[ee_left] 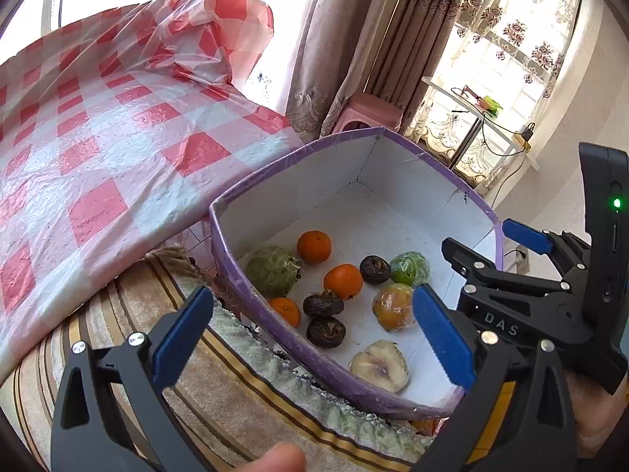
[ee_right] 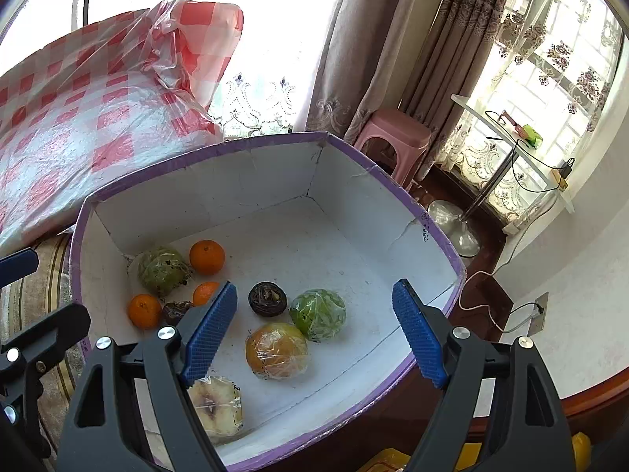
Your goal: Organize fruits
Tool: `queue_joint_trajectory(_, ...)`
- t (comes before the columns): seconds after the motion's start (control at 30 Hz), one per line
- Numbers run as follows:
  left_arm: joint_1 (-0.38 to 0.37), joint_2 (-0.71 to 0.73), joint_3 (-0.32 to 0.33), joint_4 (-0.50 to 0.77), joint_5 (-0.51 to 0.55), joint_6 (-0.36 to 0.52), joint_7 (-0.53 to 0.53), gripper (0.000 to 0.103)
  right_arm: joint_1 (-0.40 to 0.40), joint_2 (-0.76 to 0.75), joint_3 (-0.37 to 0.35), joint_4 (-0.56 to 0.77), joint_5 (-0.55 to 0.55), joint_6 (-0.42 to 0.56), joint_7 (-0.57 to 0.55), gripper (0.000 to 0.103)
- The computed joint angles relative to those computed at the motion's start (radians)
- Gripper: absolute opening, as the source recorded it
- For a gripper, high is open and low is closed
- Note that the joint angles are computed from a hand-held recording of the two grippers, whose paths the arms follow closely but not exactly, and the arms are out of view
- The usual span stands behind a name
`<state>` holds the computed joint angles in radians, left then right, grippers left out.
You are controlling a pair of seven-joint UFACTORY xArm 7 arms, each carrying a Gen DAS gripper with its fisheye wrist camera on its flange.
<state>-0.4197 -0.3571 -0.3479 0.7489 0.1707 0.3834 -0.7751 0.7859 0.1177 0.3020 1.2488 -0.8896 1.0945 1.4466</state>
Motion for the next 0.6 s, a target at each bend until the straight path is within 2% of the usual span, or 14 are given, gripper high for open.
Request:
queue_joint_trajectory(0.33,-0.058,-0.002,0.049,-0.03,-0.094,-0.043,0.09,0.101,-0.003,-0.003,-0.001,-0.011,0.002,-0.011,0.002,0.078)
queue_joint_trajectory(0.6,-0.042,-0.004,0.03,-0.03,-0.095,-0.039,0.09,0.101,-0.004,-0.005,0.001,-0.013,0.003,-0.013,0.005,0.078)
